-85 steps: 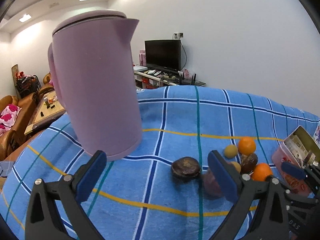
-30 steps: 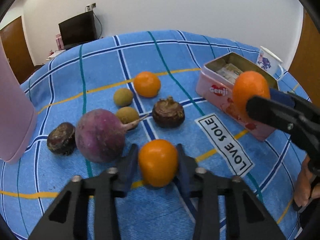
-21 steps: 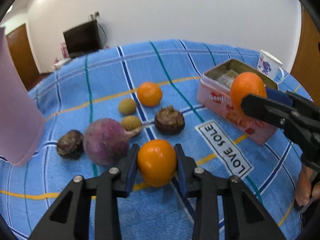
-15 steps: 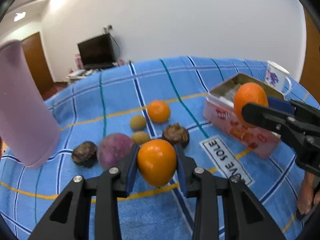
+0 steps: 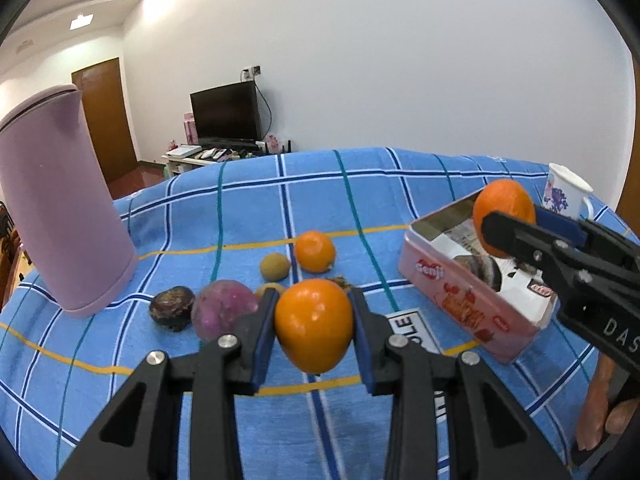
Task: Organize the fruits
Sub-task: 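Carry both oranges into the pink tin and open both tools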
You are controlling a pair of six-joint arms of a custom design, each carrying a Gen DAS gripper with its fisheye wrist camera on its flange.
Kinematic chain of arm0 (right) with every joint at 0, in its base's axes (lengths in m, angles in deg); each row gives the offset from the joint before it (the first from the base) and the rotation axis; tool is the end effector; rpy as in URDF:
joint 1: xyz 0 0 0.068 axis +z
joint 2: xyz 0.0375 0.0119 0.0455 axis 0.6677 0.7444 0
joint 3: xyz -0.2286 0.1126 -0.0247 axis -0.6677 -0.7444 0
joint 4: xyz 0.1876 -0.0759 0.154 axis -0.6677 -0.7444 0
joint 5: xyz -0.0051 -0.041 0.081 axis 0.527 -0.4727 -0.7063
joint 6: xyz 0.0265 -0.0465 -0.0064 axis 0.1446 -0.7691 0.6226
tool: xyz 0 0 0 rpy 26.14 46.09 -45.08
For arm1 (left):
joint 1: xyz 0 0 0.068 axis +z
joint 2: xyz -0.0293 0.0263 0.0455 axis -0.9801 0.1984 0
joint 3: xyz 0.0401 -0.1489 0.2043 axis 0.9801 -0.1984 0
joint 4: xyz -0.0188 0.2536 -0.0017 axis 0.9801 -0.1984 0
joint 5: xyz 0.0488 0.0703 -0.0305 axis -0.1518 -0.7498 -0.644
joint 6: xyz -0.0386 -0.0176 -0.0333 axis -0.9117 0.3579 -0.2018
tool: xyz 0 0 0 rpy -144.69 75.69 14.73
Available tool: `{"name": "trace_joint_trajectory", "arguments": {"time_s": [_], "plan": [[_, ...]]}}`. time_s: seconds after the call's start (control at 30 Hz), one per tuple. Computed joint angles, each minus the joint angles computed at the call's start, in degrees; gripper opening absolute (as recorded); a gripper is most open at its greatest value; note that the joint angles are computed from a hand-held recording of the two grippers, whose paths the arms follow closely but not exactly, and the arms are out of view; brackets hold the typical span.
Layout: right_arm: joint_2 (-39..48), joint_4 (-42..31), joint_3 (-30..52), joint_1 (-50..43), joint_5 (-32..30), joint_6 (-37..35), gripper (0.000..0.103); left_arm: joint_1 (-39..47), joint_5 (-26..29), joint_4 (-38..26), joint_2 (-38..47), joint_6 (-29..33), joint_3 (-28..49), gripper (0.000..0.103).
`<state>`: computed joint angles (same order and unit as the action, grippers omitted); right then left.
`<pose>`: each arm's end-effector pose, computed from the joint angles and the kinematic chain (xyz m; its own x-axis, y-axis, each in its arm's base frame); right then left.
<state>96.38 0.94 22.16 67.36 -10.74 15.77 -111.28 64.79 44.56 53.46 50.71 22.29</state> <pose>0.2916 0.1268 0.1678 -0.4540 0.0257 -0.8906 -0.0658 0.9959 0.0623 0.3382 -0.2102 0.1529 -0.5448 0.2163 -0.8102 0.3562 0.9344 0.0099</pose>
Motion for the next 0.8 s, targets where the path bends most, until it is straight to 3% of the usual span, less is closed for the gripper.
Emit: {"name": "trace_joint_trajectory", "arguments": {"time_s": [0.13, 0.8], "plan": [[-1.3, 0.6, -1.5, -0.8, 1.2, -2.0, 0.049, -1.3, -0.9, -0.5, 0.2, -0.8, 1.1, 0.037], [-10.4, 1.2, -8.6, -15.8, -3.9, -2.8, 0.049, -6.0, -2.3, -3.2, 3.4, -2.9, 9.2, 0.037]]}}
